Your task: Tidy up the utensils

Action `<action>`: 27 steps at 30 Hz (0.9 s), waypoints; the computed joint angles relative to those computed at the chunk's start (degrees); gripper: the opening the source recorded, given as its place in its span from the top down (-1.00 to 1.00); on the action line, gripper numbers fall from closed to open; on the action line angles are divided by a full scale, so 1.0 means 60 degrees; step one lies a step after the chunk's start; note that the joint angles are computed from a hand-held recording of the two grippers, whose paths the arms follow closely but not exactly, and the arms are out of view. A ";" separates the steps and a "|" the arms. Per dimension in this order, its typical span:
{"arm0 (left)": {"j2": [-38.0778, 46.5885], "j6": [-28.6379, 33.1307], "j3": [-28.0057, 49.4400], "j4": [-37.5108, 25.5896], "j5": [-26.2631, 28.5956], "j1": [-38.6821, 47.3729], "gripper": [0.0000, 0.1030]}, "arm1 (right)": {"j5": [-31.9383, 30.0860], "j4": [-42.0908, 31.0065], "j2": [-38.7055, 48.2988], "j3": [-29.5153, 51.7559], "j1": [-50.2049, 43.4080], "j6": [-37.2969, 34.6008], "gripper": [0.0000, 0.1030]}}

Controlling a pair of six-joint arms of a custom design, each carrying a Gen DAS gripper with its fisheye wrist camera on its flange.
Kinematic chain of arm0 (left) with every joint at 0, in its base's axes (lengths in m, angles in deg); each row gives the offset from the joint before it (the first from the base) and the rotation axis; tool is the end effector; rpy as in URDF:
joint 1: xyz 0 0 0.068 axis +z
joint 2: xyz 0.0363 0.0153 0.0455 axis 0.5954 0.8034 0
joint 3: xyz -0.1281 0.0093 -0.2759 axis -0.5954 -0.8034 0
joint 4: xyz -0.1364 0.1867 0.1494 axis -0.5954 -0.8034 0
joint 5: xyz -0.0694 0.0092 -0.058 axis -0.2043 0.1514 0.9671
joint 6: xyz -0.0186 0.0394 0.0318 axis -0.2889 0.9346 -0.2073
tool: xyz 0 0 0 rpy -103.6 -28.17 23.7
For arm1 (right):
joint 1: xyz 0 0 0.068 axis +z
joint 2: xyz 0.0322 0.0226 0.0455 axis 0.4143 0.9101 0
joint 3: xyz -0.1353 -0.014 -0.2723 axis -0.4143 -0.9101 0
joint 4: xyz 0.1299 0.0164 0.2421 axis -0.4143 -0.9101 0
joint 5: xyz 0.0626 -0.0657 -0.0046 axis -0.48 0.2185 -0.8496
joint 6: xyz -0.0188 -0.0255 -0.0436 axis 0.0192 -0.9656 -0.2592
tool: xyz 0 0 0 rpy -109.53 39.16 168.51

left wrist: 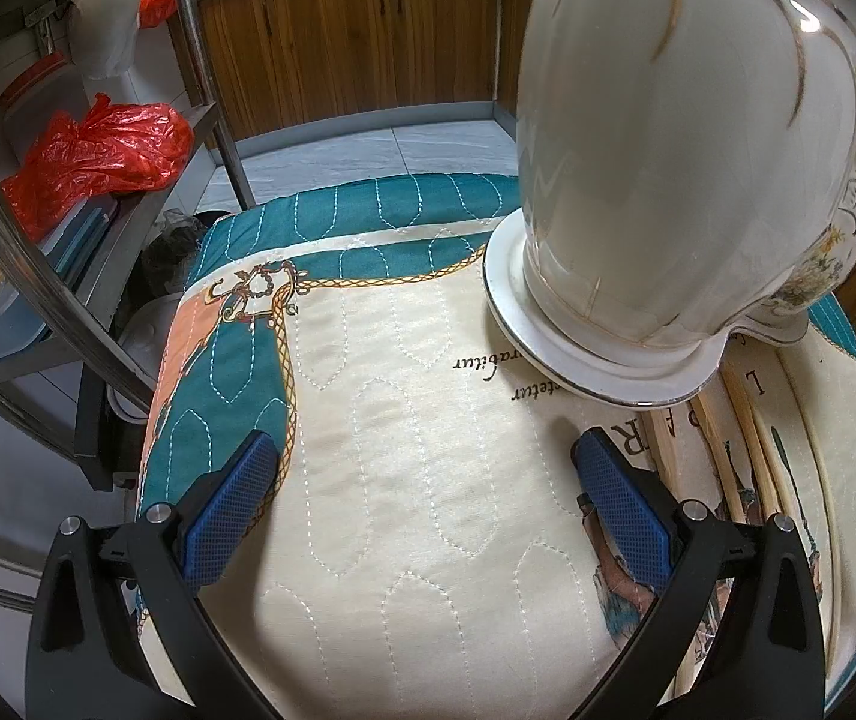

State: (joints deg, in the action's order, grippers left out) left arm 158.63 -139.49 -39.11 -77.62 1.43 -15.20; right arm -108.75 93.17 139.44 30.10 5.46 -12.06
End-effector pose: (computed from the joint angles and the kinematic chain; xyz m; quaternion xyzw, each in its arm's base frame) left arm 0.1407 -0.1464 0.0982 -0.1722 0.9379 0.0741 0.2920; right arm 0.1873 -0.0365 0.1387 -0.2477 0.8285 0.1997 0.4608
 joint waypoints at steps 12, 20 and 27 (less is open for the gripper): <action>0.0459 -0.1508 0.0605 -0.1436 -0.0431 -0.0462 -0.91 | -0.0333 0.0838 -0.0533 -0.0532 -0.0385 0.0234 -0.90; 0.0206 -0.2756 0.0729 -0.2479 -0.1433 -0.1270 -0.89 | 0.0300 0.1219 -0.0849 -0.0750 0.0104 0.0242 -0.90; 0.0045 -0.2574 0.0586 -0.2229 -0.1524 -0.1297 -0.89 | 0.0508 0.1252 -0.0837 -0.0752 0.0231 0.0304 -0.90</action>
State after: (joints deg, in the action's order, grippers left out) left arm 158.90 -154.93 -35.60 -90.99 -7.71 -22.98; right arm -105.70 100.68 134.41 25.59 6.85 -10.23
